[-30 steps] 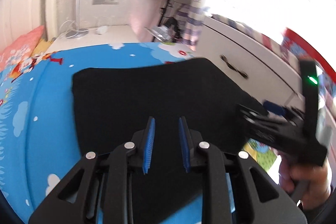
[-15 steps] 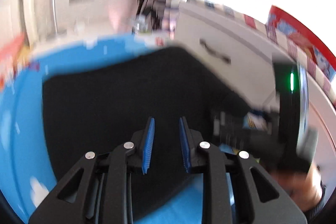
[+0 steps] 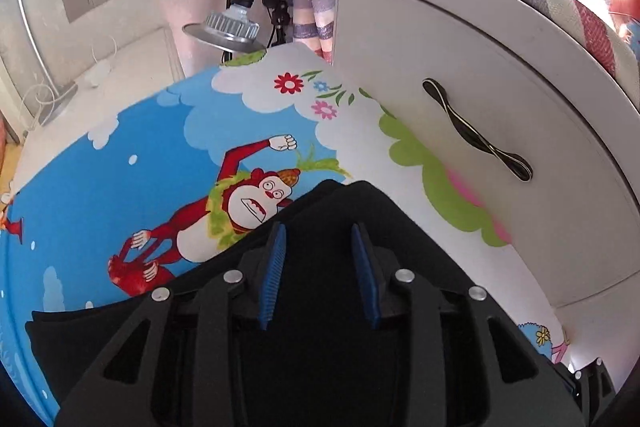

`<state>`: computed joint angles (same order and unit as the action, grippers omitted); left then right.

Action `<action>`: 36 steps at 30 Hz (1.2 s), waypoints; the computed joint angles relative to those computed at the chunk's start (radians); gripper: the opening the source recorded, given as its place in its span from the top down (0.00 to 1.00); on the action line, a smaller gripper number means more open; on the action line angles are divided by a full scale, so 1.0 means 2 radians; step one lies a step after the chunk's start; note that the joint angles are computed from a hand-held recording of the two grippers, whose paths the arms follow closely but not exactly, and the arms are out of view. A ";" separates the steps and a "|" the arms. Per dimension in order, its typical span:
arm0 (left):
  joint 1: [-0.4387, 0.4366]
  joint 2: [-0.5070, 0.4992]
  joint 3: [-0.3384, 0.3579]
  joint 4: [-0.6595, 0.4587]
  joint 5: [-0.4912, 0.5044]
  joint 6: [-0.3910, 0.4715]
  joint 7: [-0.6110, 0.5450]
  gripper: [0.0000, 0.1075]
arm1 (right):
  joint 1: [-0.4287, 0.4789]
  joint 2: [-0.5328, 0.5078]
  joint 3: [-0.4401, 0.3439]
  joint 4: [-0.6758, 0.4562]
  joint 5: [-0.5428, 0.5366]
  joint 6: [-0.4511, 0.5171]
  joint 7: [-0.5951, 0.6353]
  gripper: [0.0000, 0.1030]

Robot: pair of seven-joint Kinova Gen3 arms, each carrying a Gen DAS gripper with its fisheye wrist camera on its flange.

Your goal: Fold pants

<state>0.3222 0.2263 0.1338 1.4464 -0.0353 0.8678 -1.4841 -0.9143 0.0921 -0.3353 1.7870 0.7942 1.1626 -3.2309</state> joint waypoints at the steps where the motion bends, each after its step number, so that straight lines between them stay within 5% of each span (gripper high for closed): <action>1: -0.007 -0.014 0.004 0.017 0.007 -0.016 -0.003 0.68 | -0.001 0.000 0.000 0.000 0.001 0.000 -0.001 0.24; 4: -0.025 -0.083 -0.002 0.084 0.056 -0.069 -0.014 0.68 | -0.001 -0.001 0.000 0.002 0.002 -0.003 -0.006 0.24; 8: 0.041 -0.176 -0.063 0.154 0.026 -0.062 0.048 0.68 | -0.002 0.000 -0.001 0.003 0.005 -0.001 -0.009 0.24; 11: 0.027 -0.232 -0.035 0.216 0.003 -0.061 0.083 0.68 | -0.005 0.001 -0.002 0.002 0.007 0.005 -0.011 0.24; 16: 0.010 -0.245 -0.024 0.260 0.017 -0.057 0.069 0.66 | -0.014 0.008 -0.004 -0.008 0.006 0.024 -0.009 0.23; 20: 0.015 -0.263 -0.024 0.263 0.010 -0.050 0.082 0.37 | -0.005 0.008 -0.020 -0.020 0.002 0.045 -0.004 0.21; 22: 0.023 -0.280 -0.035 0.273 0.021 -0.048 0.071 0.32 | -0.032 0.011 -0.009 -0.039 -0.004 0.086 0.004 0.14; 27: 0.005 -0.338 0.008 0.283 -0.017 -0.004 0.123 0.08 | -0.070 0.001 -0.025 -0.059 -0.004 0.168 -0.027 0.12; 30: -0.014 -0.362 0.034 0.279 -0.028 0.018 0.126 0.06 | -0.086 -0.004 -0.038 -0.067 -0.004 0.201 -0.053 0.12; 36: -0.006 -0.394 0.004 0.276 0.000 0.010 0.110 0.06 | -0.113 0.004 -0.050 -0.093 0.006 0.236 -0.061 0.11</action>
<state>0.3099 -0.5619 0.1421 1.9992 -0.0347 0.8871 -1.2638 -1.1401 0.1008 -0.4356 1.6008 0.8058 1.6342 -3.3522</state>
